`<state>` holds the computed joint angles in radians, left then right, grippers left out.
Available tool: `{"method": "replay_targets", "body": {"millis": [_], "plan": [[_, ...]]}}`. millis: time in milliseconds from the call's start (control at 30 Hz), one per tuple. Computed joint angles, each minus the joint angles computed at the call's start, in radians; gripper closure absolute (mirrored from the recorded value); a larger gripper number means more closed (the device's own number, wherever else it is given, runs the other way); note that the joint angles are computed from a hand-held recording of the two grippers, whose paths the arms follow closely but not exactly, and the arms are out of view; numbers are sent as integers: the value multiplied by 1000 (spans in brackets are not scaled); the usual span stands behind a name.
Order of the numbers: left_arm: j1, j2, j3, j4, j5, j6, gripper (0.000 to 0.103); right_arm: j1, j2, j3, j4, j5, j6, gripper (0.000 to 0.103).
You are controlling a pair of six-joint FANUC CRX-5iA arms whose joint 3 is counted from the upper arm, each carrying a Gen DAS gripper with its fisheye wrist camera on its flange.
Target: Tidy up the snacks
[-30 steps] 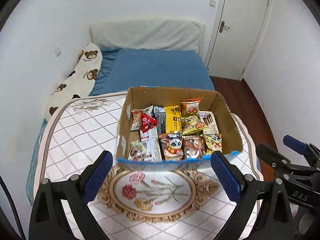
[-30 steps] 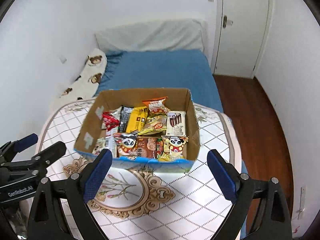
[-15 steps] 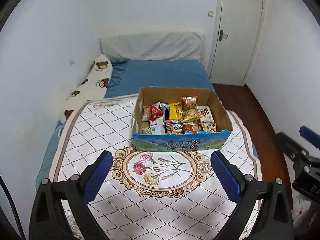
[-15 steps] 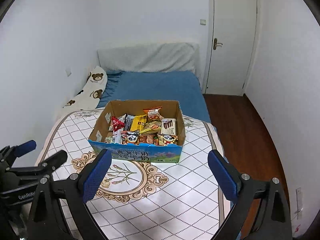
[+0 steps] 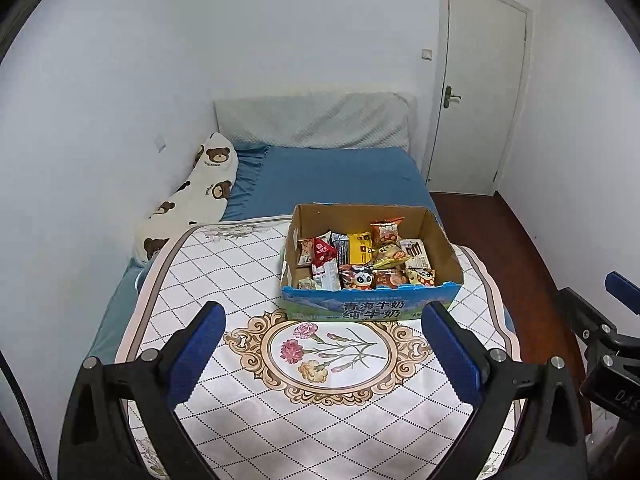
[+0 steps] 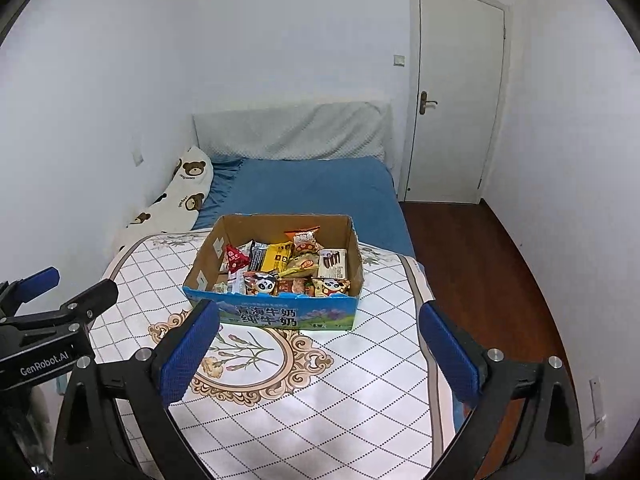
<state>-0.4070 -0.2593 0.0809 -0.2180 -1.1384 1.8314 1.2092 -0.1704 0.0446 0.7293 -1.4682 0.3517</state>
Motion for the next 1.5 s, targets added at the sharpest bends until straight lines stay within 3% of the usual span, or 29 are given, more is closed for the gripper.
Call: {"method": "replay_targets", "body": {"millis": [700, 1067, 1500], "plan": [[32, 238, 93, -6, 99, -8, 0, -245, 157, 4, -71, 222, 58, 1], [49, 339, 125, 17, 79, -33, 0, -316, 236, 30, -149, 241, 100, 1], [55, 366, 138, 34, 78, -45, 0, -326, 254, 37, -158, 229, 115, 1]]}}
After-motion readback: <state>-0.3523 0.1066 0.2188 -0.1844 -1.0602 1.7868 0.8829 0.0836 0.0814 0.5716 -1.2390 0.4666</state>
